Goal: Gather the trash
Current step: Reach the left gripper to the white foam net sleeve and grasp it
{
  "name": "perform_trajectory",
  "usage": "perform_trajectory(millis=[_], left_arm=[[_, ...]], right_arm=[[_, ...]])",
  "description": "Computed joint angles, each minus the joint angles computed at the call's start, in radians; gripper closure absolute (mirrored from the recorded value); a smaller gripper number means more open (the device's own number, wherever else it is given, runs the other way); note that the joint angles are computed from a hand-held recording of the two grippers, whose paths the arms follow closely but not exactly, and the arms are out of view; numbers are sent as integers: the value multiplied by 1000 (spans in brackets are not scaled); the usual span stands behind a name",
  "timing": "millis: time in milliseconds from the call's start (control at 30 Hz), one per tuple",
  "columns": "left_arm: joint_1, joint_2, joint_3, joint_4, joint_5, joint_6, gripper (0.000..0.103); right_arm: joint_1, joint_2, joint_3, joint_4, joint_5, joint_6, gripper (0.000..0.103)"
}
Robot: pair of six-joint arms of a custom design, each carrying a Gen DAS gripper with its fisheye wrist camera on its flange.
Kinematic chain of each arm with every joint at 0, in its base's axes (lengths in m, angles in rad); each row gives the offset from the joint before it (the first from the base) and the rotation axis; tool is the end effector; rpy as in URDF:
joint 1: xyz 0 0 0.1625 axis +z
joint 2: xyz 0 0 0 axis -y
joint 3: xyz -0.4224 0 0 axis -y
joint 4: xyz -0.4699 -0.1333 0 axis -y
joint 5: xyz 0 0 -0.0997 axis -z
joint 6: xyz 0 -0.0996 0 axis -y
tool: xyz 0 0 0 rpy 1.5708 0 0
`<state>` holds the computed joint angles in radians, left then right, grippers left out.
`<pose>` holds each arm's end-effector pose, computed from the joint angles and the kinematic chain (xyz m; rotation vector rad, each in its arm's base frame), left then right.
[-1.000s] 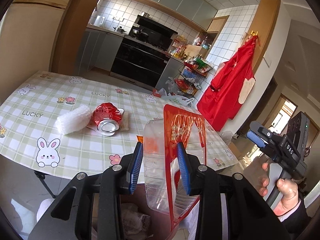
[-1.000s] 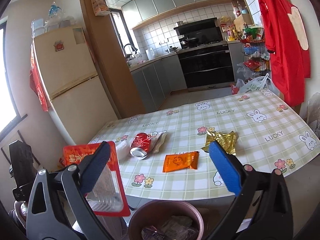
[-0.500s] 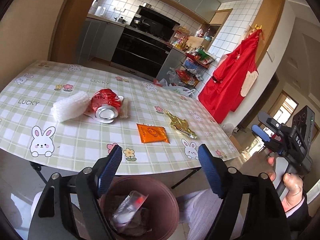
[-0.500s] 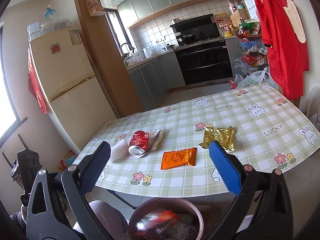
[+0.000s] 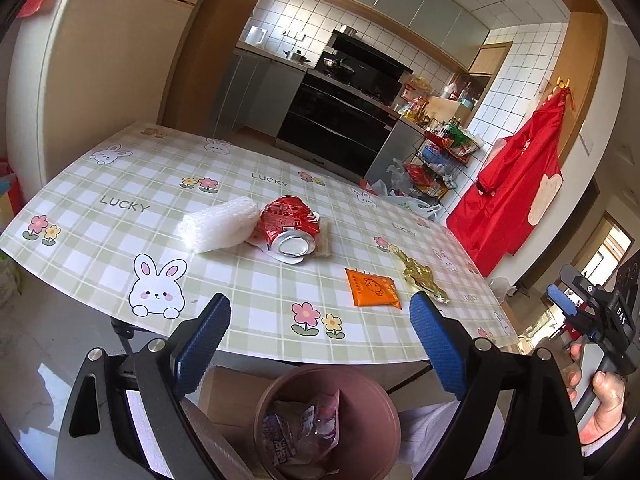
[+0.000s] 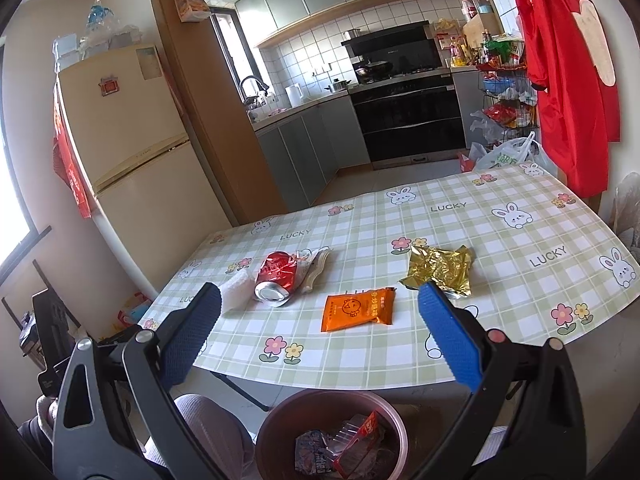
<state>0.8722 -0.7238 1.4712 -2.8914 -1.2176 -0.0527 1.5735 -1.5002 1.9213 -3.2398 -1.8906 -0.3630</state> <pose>-0.3832 -0.7171 0.0984 0.7670 2.7672 -0.9739 0.1036 -0.5797 0.4563 0.1491 -2.2136 1.4971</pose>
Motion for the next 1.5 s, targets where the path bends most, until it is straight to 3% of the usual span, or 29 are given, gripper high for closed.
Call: perform_trajectory(millis=[300,500,667,800,1200,1333,1500], left_arm=[[6,13,-17,12,21,32,14],[21,60,-105,90,38,136,14],[46,148,-248,166,84,274,14],[74,239,-396,251,102,310,14],[120,535,-868,529,250,429,14],[130,629,-1034,647,256,476,15],[137,677,-1106,691,286,432,31]], right_arm=[[-10,14,-9,24,-20,18,6],[-32,24,-18,52,-31,39,6],[-61,35,-23,67,-35,63,6],[-86,52,-36,99,-35,83,6],[-146,132,-114,178,-45,116,6],[-152,154,-135,197,-60,105,6],[-153,184,-171,214,-79,110,6]])
